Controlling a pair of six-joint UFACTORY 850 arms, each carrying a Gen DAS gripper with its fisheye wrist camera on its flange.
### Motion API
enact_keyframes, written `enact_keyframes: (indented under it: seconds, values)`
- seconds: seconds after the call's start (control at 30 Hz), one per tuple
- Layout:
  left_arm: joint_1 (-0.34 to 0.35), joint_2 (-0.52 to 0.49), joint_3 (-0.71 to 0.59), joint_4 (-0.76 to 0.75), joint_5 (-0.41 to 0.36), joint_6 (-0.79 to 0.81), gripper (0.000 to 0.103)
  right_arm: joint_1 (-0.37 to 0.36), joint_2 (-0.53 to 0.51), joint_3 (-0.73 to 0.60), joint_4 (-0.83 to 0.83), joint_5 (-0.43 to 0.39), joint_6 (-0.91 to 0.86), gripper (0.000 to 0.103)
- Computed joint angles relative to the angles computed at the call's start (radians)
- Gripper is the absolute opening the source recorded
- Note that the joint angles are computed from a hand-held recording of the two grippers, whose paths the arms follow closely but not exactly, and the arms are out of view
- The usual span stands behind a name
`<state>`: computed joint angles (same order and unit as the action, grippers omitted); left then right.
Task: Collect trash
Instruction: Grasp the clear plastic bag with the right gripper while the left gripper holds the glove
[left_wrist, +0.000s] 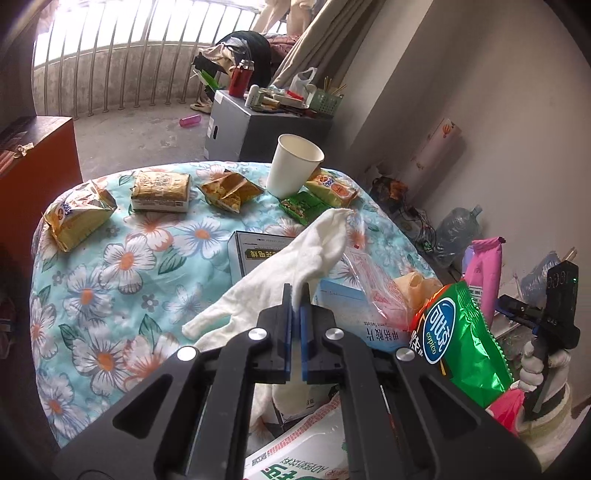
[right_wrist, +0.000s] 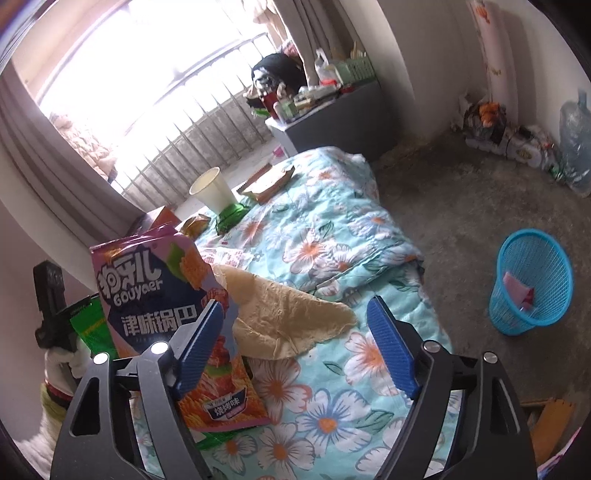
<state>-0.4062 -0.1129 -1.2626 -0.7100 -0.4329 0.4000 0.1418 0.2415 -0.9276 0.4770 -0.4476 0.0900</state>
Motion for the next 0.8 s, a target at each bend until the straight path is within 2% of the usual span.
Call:
enact_keyframes:
  seconds: [0.23,0.4,0.47,0.57,0.6,0.67,0.73,0.8]
  values:
    - [0.011,0.078,0.062,0.015,0.064,-0.032,0.002,-0.022,-0.14,-0.062,0.027,-0.088,-0.048,0.059]
    - [0.027,0.13,0.089,0.079,0.085,-0.097,0.002,-0.06,-0.181,-0.139,0.168,-0.117,-0.189,0.059]
    - [0.034,0.138,0.092,0.101,0.087,-0.12,0.002,-0.077,-0.251,-0.247,0.189,-0.191,-0.245,0.059]
    - [0.042,0.142,0.096,0.096,0.091,-0.125,0.002,-0.075,-0.412,-0.482,0.155,-0.359,-0.273,0.06]
    - [0.046,0.143,0.099,0.085,0.095,-0.119,0.002,-0.066,-0.483,-0.587,0.133,-0.434,-0.264,0.06]
    - [0.05,0.14,0.1,0.047,0.099,-0.086,0.002,-0.037,-0.624,-0.795,0.068,-0.583,-0.24,0.072]
    - [0.054,0.144,0.107,0.004,0.105,-0.051,0.002,-0.016,-0.768,-1.005,0.047,-0.753,-0.239,0.073]
    - [0.057,0.144,0.11,-0.032,0.103,-0.014,0.002,0.025,-0.915,-1.214,-0.006,-0.901,-0.16,0.073]
